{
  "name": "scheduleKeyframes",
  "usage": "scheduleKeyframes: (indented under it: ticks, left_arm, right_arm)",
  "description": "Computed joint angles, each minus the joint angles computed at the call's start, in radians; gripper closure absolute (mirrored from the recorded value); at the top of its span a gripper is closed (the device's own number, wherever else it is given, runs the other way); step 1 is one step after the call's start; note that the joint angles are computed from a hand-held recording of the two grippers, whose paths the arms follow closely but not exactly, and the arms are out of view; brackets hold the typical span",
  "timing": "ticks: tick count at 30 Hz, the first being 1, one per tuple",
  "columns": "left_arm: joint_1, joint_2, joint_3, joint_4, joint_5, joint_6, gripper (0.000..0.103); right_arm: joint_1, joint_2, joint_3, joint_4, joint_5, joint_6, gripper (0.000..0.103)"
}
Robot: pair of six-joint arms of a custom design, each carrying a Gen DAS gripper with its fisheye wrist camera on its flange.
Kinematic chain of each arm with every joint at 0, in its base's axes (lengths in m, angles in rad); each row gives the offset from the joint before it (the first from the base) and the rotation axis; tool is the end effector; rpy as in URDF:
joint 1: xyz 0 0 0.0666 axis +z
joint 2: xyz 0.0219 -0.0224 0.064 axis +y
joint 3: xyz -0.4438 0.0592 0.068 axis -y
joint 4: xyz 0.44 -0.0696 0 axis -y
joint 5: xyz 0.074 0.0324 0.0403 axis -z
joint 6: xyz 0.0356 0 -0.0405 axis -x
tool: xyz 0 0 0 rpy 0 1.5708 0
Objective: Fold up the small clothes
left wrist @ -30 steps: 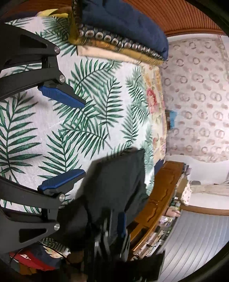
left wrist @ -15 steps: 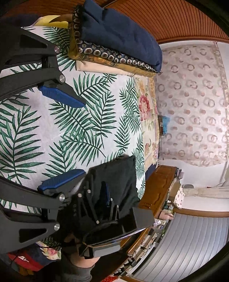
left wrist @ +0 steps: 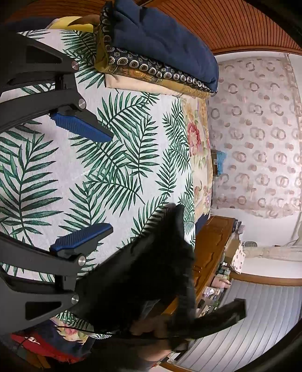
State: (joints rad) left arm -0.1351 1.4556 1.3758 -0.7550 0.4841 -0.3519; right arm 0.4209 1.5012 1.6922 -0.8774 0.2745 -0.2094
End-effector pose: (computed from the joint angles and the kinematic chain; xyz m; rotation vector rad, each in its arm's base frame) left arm 0.5404 -0.0906 0.4659 0.7745 2.2007 -0.4732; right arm 0.5285 0.2256 0.5928 -0.0901 2.2253 0.0343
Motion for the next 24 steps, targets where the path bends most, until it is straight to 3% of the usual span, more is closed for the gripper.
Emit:
scheduleKeyframes:
  ticks: [2,6,9,11,13,21,24]
  left_arm:
    - [-0.004,0.0,-0.002,-0.001,-0.001,-0.003,0.03]
    - [-0.017,-0.003,-0.005,-0.01,-0.006,-0.018,0.03]
    - [-0.026,-0.006,-0.009,-0.012,-0.008,-0.024,0.03]
    - [-0.035,-0.004,-0.01,-0.014,-0.009,-0.025,0.03]
    - [-0.042,-0.004,-0.012,-0.015,-0.009,-0.025,0.03]
    - [-0.102,-0.014,-0.035,-0.027,-0.004,-0.039,0.03]
    - [-0.129,-0.015,-0.044,-0.032,-0.007,-0.046,0.03]
  right_arm:
    - [-0.045,-0.029,-0.011,0.014,0.002,-0.037,0.094]
    - [-0.13,-0.07,-0.038,0.006,0.144,-0.119,0.094]
    - [-0.181,-0.067,-0.018,-0.126,0.235,-0.225,0.081]
    - [-0.193,-0.076,-0.023,-0.165,0.211,-0.225,0.081]
    - [-0.17,-0.106,-0.055,-0.147,0.238,-0.198,0.081]
    - [-0.012,-0.276,-0.263,-0.115,0.169,-0.188,0.08]
    - [0.059,-0.34,-0.351,-0.123,0.171,-0.256,0.068]
